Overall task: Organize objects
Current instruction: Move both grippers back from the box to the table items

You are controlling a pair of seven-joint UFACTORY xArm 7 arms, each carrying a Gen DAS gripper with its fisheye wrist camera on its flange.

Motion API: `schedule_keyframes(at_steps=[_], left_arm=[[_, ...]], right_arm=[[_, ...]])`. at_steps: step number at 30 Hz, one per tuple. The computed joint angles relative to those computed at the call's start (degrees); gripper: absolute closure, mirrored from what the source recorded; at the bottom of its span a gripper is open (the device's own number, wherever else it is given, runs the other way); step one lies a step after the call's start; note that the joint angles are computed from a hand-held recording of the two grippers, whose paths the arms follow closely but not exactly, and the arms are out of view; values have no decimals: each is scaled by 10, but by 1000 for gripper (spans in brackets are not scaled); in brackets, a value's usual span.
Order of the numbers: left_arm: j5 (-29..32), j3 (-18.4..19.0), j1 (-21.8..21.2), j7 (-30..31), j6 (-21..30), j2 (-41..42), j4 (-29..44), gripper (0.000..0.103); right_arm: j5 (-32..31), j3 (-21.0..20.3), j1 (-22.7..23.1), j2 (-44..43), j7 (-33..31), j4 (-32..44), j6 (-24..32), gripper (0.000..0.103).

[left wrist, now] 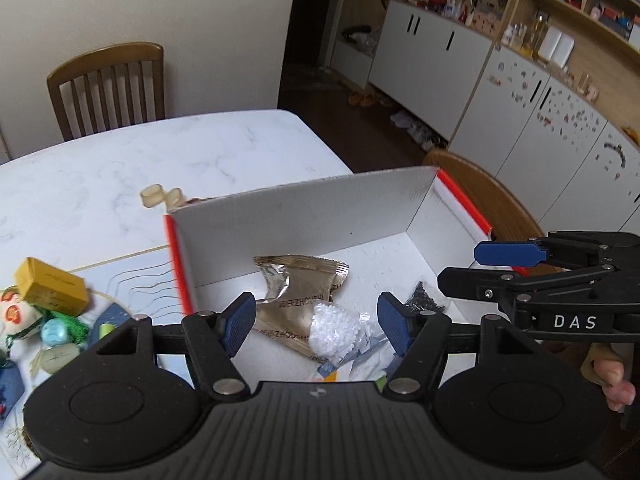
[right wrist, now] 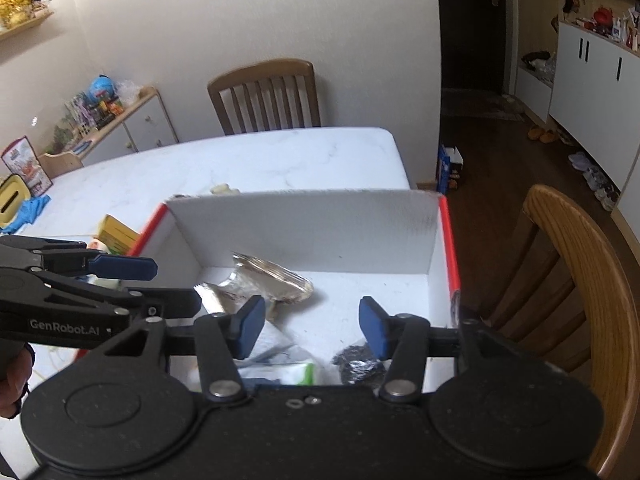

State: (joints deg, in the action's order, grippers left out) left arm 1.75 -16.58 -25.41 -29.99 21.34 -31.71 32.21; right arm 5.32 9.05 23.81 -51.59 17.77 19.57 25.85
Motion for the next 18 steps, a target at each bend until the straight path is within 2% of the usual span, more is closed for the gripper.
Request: schedule_keyframes(at_steps=[1, 4, 12, 18], left_arm=[[-3, 4, -3, 1, 3, -14, -7, 36], [-9, 13, -6, 1, 10, -61, -33, 26], [-31, 47, -11, 28, 45, -178, -93, 22], [-51, 86, -9, 71, 78, -265, -137, 21]], right_arm=[[1, 3, 2, -4, 2, 1, 0, 40], [1, 14, 11, -15, 11, 2, -1, 36], [-9, 62, 25, -7, 61, 27, -4, 19], [-30, 108, 27, 23, 119, 57, -11, 14]])
